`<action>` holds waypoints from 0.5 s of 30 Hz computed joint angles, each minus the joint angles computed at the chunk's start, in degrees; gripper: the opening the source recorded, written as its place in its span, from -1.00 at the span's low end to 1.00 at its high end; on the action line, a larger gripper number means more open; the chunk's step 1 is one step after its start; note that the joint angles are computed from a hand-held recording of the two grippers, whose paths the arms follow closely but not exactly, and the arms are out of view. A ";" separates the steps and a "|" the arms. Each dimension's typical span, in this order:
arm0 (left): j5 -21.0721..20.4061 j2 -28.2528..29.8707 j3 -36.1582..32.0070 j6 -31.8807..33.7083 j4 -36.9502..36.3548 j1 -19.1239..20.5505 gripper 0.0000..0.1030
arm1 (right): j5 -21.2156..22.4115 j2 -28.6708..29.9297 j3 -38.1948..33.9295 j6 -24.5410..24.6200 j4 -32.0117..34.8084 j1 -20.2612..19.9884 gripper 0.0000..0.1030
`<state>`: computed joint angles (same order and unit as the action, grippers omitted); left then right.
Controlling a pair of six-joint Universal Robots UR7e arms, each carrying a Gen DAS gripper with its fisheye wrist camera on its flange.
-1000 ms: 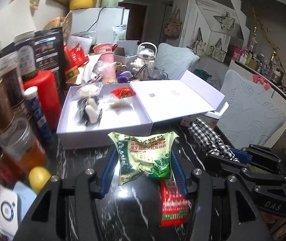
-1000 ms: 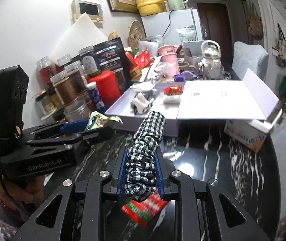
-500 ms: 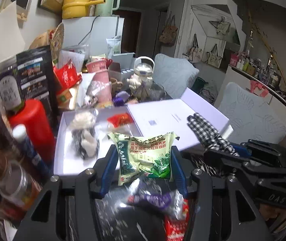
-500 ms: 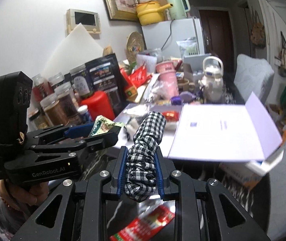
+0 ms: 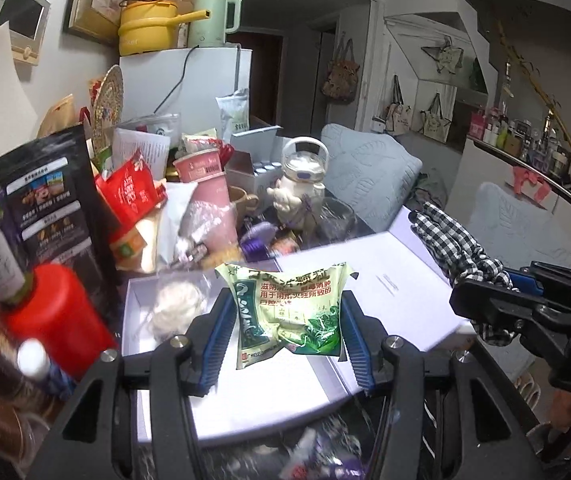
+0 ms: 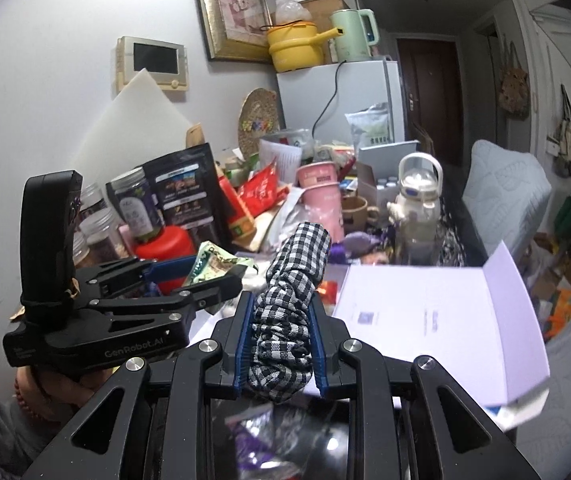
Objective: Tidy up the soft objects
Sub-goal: 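Carry the scrunchie with right tool while left tool carries green packet over the box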
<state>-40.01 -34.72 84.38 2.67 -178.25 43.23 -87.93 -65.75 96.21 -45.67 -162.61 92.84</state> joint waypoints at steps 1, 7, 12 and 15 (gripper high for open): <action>0.14 0.36 -0.87 0.70 -0.39 0.26 0.00 | -0.02 0.49 -0.64 -0.01 0.08 0.12 -0.51; 1.08 2.56 -6.54 4.45 -1.57 1.94 0.00 | 0.79 4.86 -6.70 -0.35 1.99 0.84 -0.51; 1.36 3.76 -10.15 5.38 -2.58 3.39 0.00 | 1.74 8.87 -11.76 -0.23 2.54 1.33 -0.51; 2.08 4.20 -11.30 6.40 -3.59 4.07 0.00 | 2.09 11.44 -15.15 0.44 3.43 1.50 -0.51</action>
<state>-37.93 -30.52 73.08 9.07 -181.84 47.29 -85.84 -54.31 81.06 -45.23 -159.18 94.35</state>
